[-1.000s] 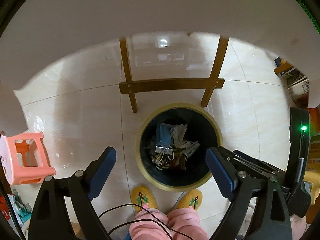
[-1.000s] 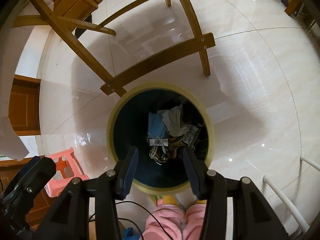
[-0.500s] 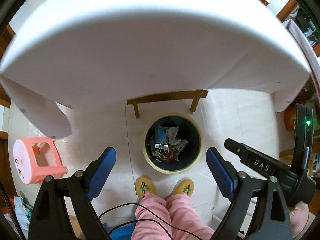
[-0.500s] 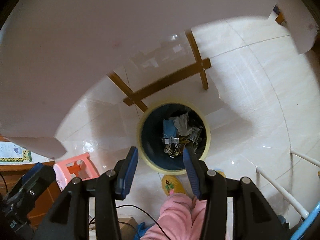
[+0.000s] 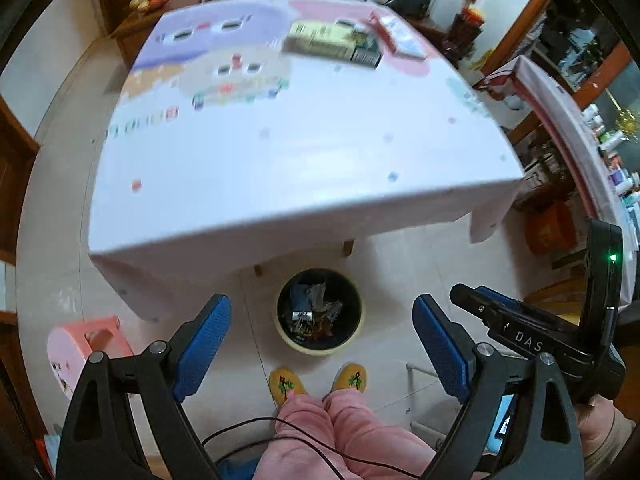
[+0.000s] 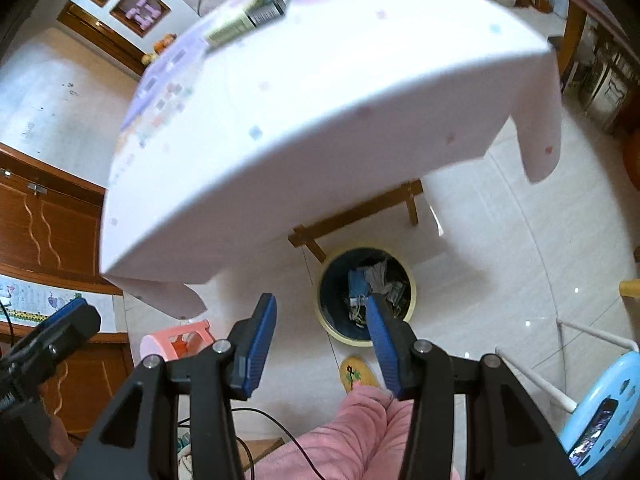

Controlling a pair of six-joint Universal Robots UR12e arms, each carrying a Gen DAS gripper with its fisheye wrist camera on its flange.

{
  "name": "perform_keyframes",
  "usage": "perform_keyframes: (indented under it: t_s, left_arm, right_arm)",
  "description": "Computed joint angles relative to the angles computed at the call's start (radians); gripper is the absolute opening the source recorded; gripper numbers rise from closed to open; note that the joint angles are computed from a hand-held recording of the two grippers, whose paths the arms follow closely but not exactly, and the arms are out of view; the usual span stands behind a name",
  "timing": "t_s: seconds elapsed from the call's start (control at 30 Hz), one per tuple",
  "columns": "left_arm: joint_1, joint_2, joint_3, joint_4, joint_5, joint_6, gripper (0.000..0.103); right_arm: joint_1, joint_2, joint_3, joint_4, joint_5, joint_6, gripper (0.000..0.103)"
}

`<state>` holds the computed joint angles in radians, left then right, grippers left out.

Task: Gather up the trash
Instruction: 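Raise both tools back toward the table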

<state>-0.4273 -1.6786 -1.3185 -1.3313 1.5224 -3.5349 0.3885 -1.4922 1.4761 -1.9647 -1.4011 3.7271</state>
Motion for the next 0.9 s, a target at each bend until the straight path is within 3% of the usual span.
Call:
perform_keyframes:
  t_s: [0.3, 0.5, 0.77, 0.9]
  left_arm:
    - [0.002, -0.042, 0.122, 0.065, 0.048, 0.104, 0.093]
    - [0.026, -0.088, 0.217, 0.11, 0.029, 0.141, 0.095]
    - [0.053, -0.194, 0.389, 0.089, 0.006, 0.085, 0.101]
    - [0.058, -0.26, 0.481, 0.062, 0.016, 0.032, 0.102]
  right_arm:
    - [0.016, 0.03, -0.129, -0.054, -0.13, -0.039, 0.047]
    - [0.011, 0.076, -0.233, -0.072, -0.175, -0.051, 0.047]
    - [-0.02, 0.169, -0.402, -0.035, -0.195, -0.112, 0.054]
    - [-0.051, 0.231, -0.495, -0.001, -0.178, -0.159, 0.063]
